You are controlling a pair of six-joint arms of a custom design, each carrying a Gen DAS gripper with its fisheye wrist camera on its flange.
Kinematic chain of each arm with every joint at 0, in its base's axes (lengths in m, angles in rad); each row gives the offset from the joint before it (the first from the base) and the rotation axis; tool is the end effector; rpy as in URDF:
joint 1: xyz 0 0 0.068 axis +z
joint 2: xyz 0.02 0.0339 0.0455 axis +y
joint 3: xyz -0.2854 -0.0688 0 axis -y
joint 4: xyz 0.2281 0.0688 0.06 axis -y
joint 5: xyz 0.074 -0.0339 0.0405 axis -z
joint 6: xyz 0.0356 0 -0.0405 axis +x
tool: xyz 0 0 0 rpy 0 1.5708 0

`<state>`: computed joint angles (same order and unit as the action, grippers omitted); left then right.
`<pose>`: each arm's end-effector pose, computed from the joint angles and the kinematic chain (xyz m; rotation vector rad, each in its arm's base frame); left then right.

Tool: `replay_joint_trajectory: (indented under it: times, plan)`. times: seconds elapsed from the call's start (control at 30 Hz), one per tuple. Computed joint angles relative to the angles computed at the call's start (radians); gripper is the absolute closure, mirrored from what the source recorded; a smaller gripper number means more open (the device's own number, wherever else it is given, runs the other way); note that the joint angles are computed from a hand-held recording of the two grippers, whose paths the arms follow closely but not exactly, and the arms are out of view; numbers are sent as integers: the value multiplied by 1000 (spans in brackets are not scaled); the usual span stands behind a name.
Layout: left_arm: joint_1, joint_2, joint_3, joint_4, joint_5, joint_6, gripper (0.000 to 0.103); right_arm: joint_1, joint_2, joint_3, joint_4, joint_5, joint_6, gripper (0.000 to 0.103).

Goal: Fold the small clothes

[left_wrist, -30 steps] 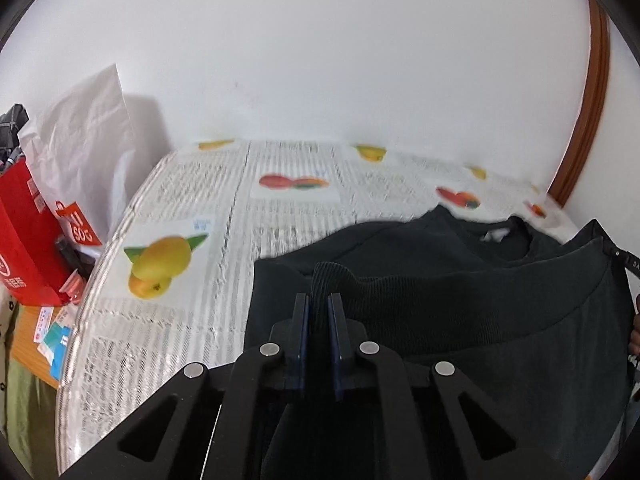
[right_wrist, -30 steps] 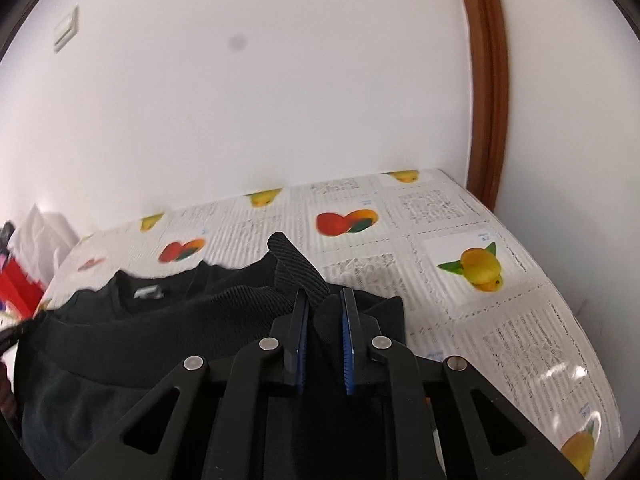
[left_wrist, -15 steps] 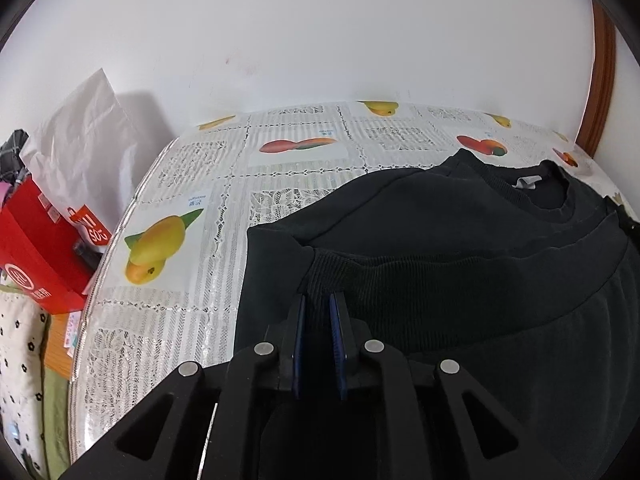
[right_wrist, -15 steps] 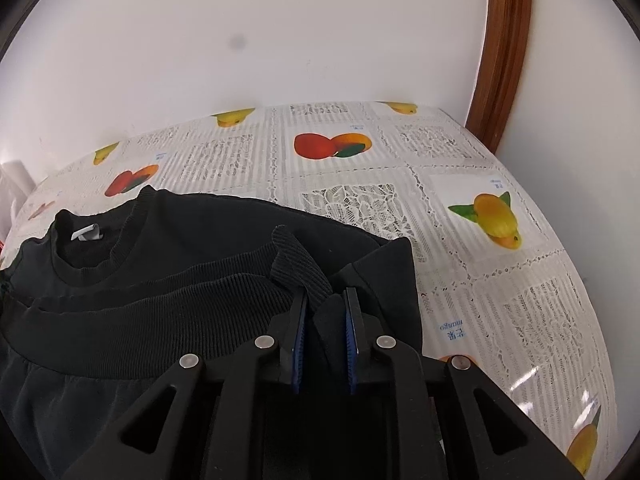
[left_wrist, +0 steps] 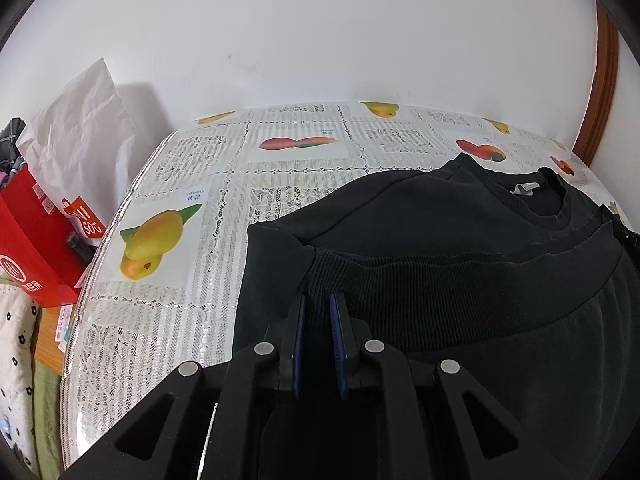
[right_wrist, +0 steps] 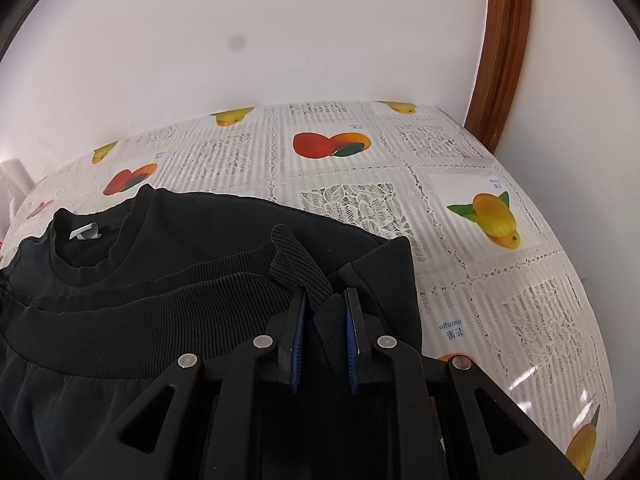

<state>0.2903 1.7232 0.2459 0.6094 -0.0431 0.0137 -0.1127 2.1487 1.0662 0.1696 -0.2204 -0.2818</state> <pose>0.2057 0.0631 0.0905 -0.3564 2.4205 0.1880 0.4007 -0.0375 0.0932 -0.2996 2.4374 0.1021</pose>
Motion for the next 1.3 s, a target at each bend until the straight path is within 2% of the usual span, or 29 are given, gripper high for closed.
replay_joint_trajectory:
  times: [0.23, 0.5, 0.93, 1.13, 1.3]
  plan:
    - [22, -3, 1, -6, 34, -1, 90, 4, 1, 0, 4, 12, -4, 86]
    - [17, 1, 1, -1, 30, -3, 90, 3, -2, -4, 10, 14, -4, 85]
    - [27, -6, 3, -10, 45, -2, 90, 0, -5, -15, 26, 17, -2, 78]
    - [31, -12, -1, -10, 53, -5, 89, -2, -27, -55, 80, 26, 3, 70]
    - [39, -16, -7, -2, 67, -5, 84, -3, -34, -62, 91, 24, 9, 66]
